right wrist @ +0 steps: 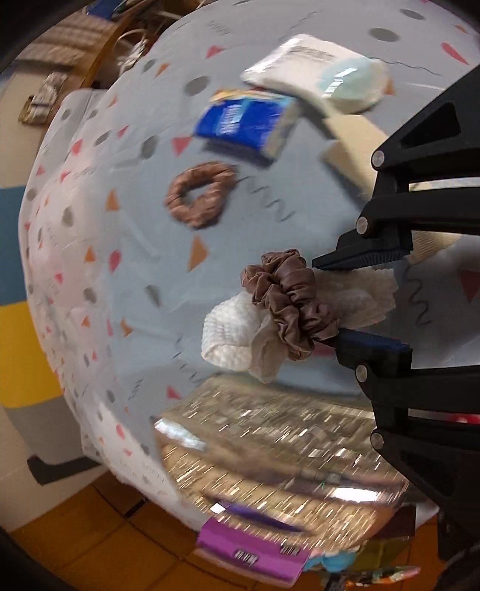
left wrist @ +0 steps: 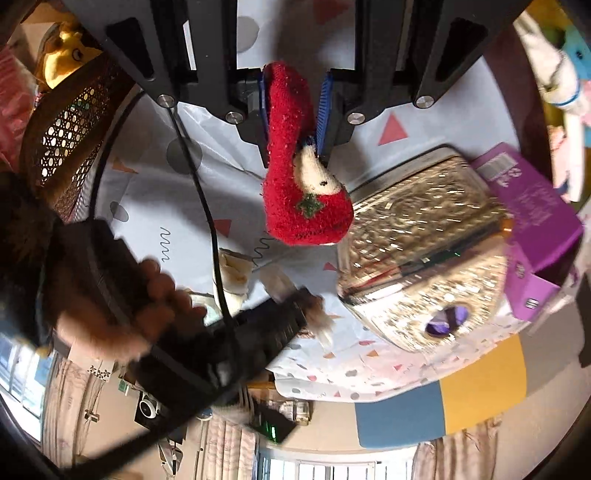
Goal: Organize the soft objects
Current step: 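Carry the red sock into the gold tray and open the left tool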
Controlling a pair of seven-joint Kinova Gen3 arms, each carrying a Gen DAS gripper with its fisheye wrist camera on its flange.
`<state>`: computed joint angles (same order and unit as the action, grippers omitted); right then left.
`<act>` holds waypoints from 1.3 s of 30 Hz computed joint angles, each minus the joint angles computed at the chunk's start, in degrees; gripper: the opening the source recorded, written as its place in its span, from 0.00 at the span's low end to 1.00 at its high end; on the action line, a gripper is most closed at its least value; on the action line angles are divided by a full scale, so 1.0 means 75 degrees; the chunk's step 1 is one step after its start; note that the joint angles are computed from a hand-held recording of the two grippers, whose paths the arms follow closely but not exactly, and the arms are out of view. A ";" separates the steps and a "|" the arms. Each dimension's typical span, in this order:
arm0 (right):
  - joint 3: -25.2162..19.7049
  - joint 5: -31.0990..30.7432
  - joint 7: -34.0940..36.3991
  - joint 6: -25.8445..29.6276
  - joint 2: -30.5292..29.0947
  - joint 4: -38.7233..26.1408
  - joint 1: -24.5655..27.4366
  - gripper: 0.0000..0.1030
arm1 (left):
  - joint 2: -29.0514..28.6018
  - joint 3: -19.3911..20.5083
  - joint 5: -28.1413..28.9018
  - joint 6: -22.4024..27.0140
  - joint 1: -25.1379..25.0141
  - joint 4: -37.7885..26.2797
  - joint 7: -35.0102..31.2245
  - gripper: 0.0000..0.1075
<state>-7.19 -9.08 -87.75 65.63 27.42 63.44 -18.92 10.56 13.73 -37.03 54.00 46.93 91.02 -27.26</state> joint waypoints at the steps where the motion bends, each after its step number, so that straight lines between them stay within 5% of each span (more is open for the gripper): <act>1: 0.0073 0.0146 -0.0110 -0.0112 -0.0043 0.0148 -0.0102 0.29 | -0.0024 0.0003 -0.0076 0.0112 0.0064 -0.0023 0.0076 0.19; 7: 0.0312 0.0939 -0.0623 0.0048 0.0181 0.0077 -0.0567 0.29 | -0.0178 0.0084 -0.0479 0.0461 0.0206 -0.0041 0.0487 0.19; 23: 0.0211 0.0890 -0.0719 -0.0076 0.0197 0.0212 -0.0407 0.31 | -0.0358 0.0300 -0.1257 0.1158 0.0135 -0.0801 0.0474 0.19; 31: 0.0219 0.1123 -0.0722 -0.0234 0.0079 0.0428 -0.0573 0.31 | 0.0069 -0.0103 -0.1118 0.1362 -0.0143 -0.1870 -0.0351 0.19; 39: 0.0210 0.1277 -0.0827 -0.0282 0.0017 0.0529 -0.0748 0.32 | 0.0082 -0.0542 -0.1693 0.2033 -0.0154 -0.2158 -0.0065 0.19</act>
